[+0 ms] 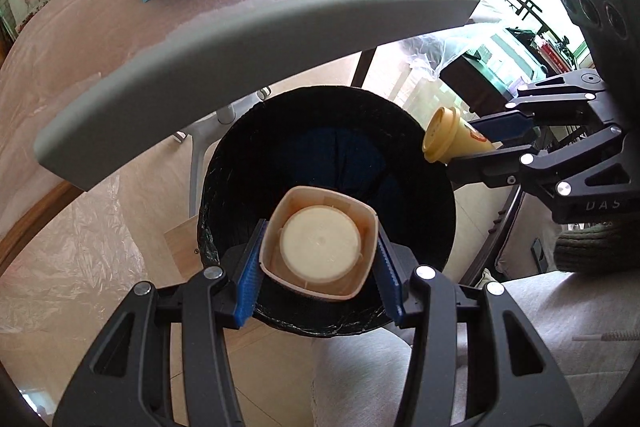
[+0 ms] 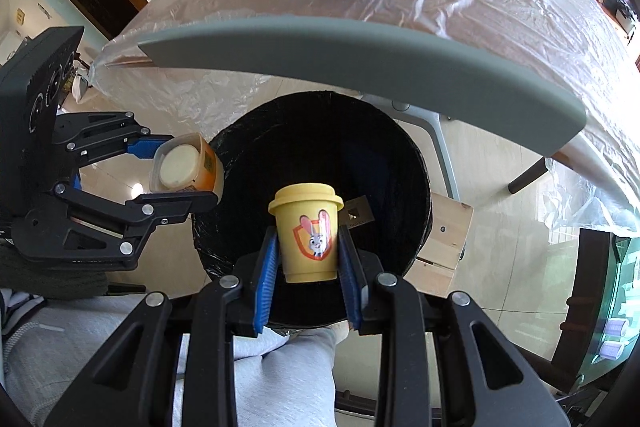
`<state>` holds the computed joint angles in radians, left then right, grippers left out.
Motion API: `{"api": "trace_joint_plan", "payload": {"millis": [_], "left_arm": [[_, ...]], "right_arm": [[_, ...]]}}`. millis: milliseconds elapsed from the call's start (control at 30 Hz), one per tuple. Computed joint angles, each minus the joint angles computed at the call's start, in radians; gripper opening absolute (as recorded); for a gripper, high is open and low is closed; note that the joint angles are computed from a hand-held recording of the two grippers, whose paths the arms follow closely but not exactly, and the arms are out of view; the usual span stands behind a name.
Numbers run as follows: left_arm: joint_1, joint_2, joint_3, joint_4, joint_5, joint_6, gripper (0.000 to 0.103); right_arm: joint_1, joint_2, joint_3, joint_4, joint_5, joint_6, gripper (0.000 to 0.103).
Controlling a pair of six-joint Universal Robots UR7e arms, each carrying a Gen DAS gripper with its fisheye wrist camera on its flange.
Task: Collect trash
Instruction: 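Carry the yellow cup and small tub in both tools over the black bin, then open both tools to drop the cup and tub into the bin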
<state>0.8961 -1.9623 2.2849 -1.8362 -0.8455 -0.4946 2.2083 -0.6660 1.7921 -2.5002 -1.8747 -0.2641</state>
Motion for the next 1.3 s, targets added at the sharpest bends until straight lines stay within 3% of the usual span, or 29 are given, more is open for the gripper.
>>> {"api": "trace_joint_plan", "payload": {"millis": [1300], "left_arm": [[0.074, 0.12, -0.015, -0.044, 0.026, 0.101, 0.05]], "right_arm": [[-0.007, 0.082, -0.041, 0.013, -0.084, -0.014, 0.029]]}}
